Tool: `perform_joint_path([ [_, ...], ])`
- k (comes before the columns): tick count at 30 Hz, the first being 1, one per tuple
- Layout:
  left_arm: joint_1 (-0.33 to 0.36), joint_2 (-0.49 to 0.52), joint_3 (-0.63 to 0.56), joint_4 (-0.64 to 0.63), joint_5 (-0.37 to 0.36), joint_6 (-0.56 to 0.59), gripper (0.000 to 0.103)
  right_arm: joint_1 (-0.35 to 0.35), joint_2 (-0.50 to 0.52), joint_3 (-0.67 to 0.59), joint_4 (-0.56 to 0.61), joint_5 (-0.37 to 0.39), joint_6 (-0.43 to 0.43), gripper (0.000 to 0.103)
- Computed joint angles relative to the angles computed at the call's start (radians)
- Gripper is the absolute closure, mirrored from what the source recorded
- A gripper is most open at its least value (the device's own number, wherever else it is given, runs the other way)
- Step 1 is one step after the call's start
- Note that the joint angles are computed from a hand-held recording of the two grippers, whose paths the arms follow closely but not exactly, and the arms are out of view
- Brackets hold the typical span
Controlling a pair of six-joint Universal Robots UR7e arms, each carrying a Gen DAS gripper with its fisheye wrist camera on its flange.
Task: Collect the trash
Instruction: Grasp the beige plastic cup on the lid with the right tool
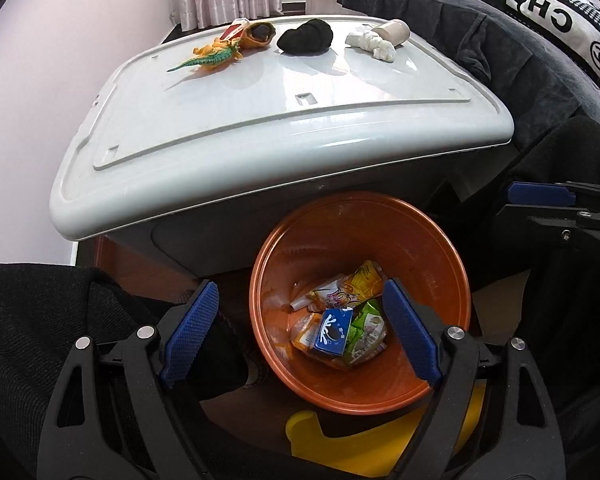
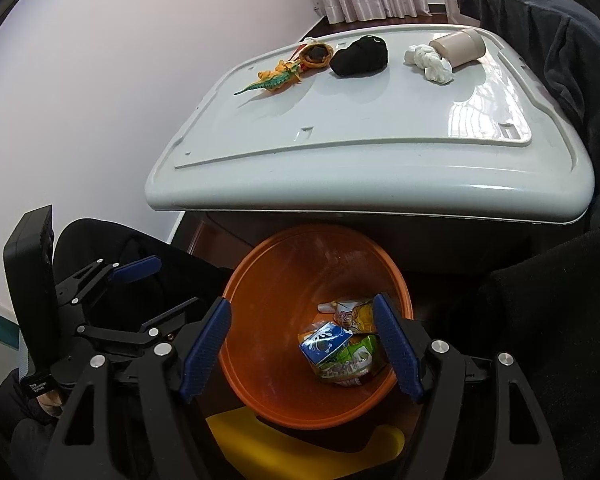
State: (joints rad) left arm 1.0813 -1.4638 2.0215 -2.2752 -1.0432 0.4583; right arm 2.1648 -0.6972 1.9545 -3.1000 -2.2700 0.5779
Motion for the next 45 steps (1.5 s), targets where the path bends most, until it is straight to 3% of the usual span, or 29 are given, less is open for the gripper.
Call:
perform_joint_path([
  [12,0.007,0.04,-0.076,0.003,-0.05,-0.009,0.021,-0.028,-0.041,-0.019,-0.012,-0.037,-0.057,0.026],
  [17,-0.004,0.116,-0.16,-0.053,-0.062,0.013,0.021,-0.082,-0.098,-0.051,-0.015,-0.069,-0.101,0.025],
  [22,-0.02,0.207,-0.269,-0.125,-0.068,0.06,0.021,-0.153,-0.142,-0.097,-0.037,-0.079,-0.083,0.025],
  [29,-0.022,0.372,-0.467,-0.184,-0.072,0.074,0.021,-0.26,-0.147,-0.209,0.001,-0.082,0.004,0.025],
  [34,-0.005,0.43,-0.492,-0.293,-0.018,0.064,0.021,-0.319,-0.118,-0.3,0.063,-0.092,0.086,0.031],
  [39,0.022,0.443,-0.565,-0.144,-0.066,-0.088,0.021,-0.376,-0.087,-0.391,0.193,-0.072,0.285,0.035],
  [43,0.03,0.438,-0.581,-0.112,-0.11,-0.13,0.021,-0.389,-0.048,-0.469,0.304,-0.112,0.406,0.037],
  [45,0.031,0.436,-0.588,-0.092,-0.129,-0.142,0.021,-0.391,-0.023,-0.533,0.424,-0.146,0.461,0.038],
])
